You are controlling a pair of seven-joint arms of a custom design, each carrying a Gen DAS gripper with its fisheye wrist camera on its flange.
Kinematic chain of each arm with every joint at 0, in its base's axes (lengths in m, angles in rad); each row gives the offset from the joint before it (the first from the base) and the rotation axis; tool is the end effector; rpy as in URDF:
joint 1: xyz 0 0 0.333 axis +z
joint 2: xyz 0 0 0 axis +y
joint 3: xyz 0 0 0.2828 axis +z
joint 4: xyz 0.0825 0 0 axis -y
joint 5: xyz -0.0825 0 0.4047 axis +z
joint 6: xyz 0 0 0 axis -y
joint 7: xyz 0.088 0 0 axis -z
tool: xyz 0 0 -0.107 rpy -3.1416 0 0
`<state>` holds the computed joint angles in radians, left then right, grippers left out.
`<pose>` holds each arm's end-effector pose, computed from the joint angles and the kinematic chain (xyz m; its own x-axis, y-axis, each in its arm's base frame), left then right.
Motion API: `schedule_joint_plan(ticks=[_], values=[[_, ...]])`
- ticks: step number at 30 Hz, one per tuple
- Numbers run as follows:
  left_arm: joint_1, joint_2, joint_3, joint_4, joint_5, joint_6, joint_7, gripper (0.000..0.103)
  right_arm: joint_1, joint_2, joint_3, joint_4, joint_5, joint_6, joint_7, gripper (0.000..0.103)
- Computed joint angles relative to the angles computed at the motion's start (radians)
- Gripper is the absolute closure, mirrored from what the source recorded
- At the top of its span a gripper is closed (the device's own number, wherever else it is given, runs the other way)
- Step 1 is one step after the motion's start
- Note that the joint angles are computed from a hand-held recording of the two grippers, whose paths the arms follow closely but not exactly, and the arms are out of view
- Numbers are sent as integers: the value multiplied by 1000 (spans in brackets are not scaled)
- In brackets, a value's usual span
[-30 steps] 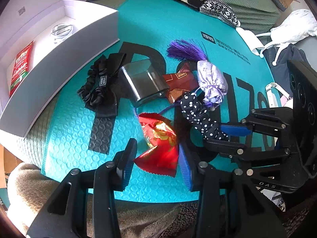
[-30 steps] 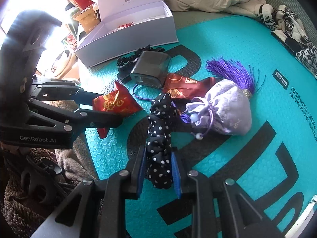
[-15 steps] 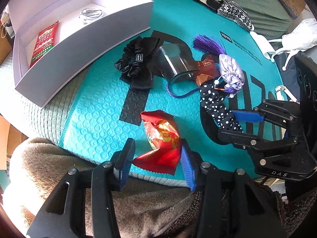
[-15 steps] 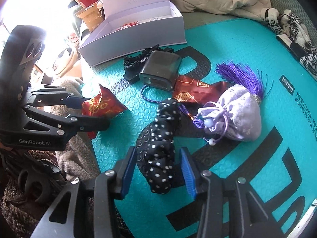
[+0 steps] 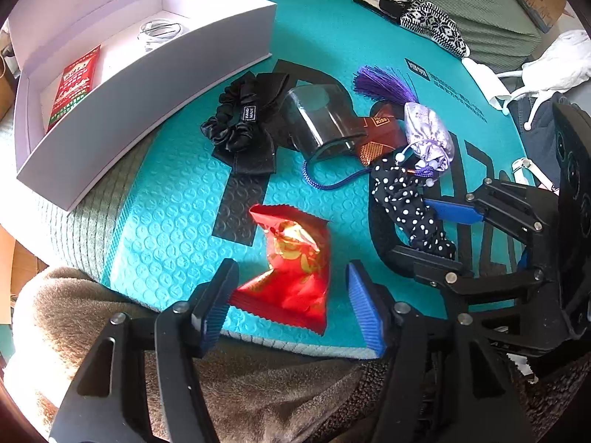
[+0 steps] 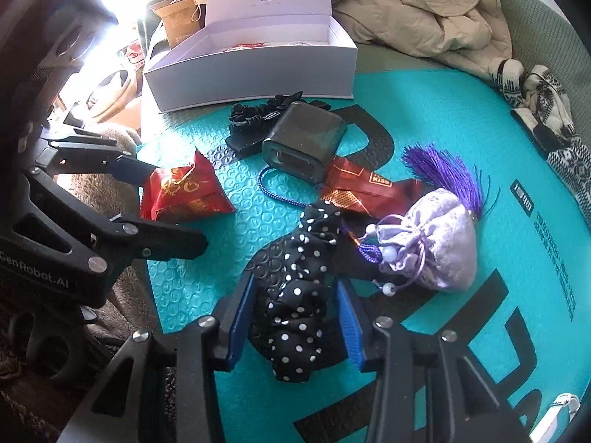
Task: Organize objects
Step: 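Lift the red foil candy with left tool while right tool lifts the scrunchie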
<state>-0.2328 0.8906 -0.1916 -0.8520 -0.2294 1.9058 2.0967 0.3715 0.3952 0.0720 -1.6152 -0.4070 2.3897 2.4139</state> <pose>0.7364 -0.2827 0.3785 -0.7293 -0.6402 0.2413 -0.6829 0.6598 -0.3135 0.6434 0.2954 0.3990 -0.1590 -0.9870 -0.0213 -0.8726 0.1506 -0.4647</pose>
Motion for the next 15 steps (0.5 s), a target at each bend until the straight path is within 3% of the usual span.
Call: schedule_joint_plan(ticks=[5,7,10,15], values=[[-15,-90,14,-158,20,137,16,37,-2,-7,-5,-11,-3,9,20,71],[-25,-114,26,-204,38,196,6,50,1,-7,-9,-8,-13,-2,33,78],[-28,-124,30,-224,50,224,0,57,-4,-14,-8,-19,-9,12,45,85],[-48,-154,49,-268,100,264,-19,63,-4,-7,-3,-3,-11,-7,25,87]])
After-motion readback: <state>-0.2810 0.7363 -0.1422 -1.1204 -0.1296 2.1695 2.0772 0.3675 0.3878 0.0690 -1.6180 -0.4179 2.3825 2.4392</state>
